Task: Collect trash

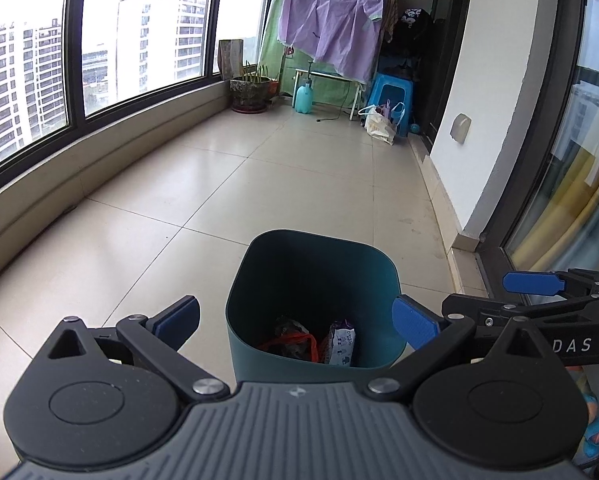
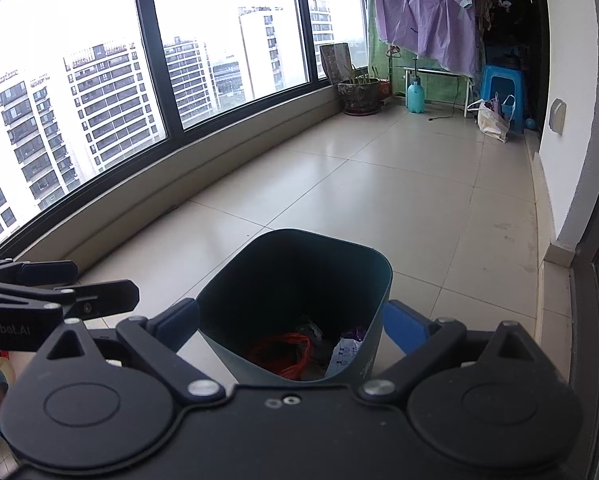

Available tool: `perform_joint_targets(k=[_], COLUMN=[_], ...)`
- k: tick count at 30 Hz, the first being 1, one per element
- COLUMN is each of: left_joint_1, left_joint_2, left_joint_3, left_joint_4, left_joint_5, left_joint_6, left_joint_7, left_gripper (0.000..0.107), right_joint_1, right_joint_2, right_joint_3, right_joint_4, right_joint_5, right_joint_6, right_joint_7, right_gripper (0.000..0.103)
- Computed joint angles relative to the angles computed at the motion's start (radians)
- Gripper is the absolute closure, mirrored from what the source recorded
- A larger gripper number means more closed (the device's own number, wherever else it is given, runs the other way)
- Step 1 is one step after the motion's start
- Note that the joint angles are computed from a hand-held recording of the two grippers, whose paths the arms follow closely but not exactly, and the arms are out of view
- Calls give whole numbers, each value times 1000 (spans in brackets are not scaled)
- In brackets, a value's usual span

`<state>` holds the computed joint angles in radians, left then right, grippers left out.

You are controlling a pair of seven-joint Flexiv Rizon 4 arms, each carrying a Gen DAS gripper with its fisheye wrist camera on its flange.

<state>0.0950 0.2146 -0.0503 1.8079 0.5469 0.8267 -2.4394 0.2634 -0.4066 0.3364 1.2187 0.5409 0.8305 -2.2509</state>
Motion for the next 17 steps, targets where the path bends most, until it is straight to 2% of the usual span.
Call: perform_joint_targets(k=[4,17], left_joint_1=[2,-6], left_joint_2=[5,-4], left_joint_3=[-5,15], left_joint_4=[1,6], left_joint_5=[13,-73], left_joint_6=[-20,-56], left_joint_7=[-1,41], left_gripper=[4,4], right_joint_1=[-2,8], right_joint_2=[3,7], right_joint_3=[2,-7], right_joint_4=[5,6], right_joint_5=[5,-8], right_joint_6=[-2,-22], right_joint_7=[-4,7], right_gripper=[5,4])
